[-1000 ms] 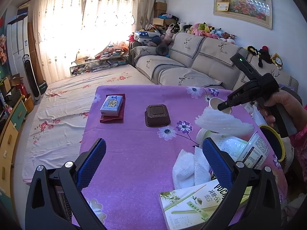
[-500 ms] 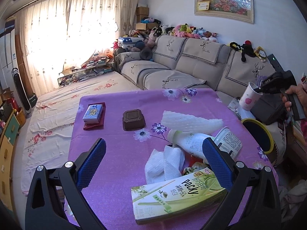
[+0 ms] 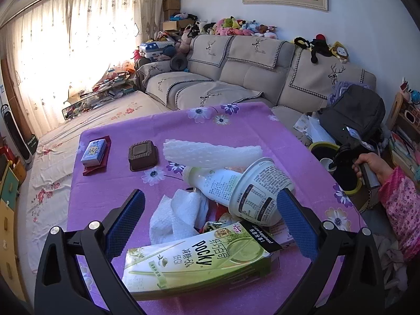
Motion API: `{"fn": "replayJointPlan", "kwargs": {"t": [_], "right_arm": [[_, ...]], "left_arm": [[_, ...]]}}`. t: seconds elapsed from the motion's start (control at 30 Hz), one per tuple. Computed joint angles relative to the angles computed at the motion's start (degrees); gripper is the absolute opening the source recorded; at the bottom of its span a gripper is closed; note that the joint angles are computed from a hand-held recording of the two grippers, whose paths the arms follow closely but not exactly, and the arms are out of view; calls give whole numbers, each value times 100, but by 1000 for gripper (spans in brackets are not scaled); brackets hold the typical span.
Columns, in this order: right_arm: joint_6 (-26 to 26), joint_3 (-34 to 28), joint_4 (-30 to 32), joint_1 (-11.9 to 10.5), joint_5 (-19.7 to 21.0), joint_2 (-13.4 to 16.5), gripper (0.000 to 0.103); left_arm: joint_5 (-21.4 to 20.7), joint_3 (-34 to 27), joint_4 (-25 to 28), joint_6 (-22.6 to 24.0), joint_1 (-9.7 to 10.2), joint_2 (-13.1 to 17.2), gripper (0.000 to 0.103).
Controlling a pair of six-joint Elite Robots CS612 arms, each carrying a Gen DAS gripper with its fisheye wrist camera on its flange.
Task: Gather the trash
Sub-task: 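Carry the paper cup with the right gripper into the yellow-rimmed bin and release, then grasp the white yogurt tub with the left gripper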
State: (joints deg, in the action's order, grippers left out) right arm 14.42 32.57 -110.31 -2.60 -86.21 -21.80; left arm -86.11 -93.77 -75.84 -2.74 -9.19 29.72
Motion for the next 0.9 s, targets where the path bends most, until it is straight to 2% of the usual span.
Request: {"fn": "replayJointPlan", "kwargs": {"t": [0.1, 0.2, 0.33, 0.4, 0.47, 0.6, 0.7, 0.8, 0.9], "right_arm": [[57, -130, 83, 8, -84, 133, 7], [102, 56, -48, -7, -84, 66, 10], [63, 601, -516, -39, 47, -221, 15], [-43, 1037, -912, -33, 80, -463, 15], [-113, 1427, -1266, -26, 202, -685, 16], [-279, 2126, -1953, 12, 316, -1094, 20], [-401, 2550, -2310, 17, 423, -1340, 21], [-486, 2705, -2448, 41, 554, -1445, 22], [-586, 2761, -2477, 68, 606, -1499, 22]], "left_arm": [[0, 26, 31, 73, -51, -7, 99], [-36, 71, 84, 155, -91, -28, 99], [-291, 176, 182, 287, -96, -75, 99], [-473, 237, 256, 447, -94, -114, 99], [-663, 314, 344, 714, -86, -163, 99], [-1140, 585, 594, 1537, -48, -330, 99], [-1294, 799, 763, 2133, -49, -449, 99], [-1044, 969, 741, 2608, -113, -489, 99], [-1063, 1205, 793, 2836, -126, -567, 99]]}}
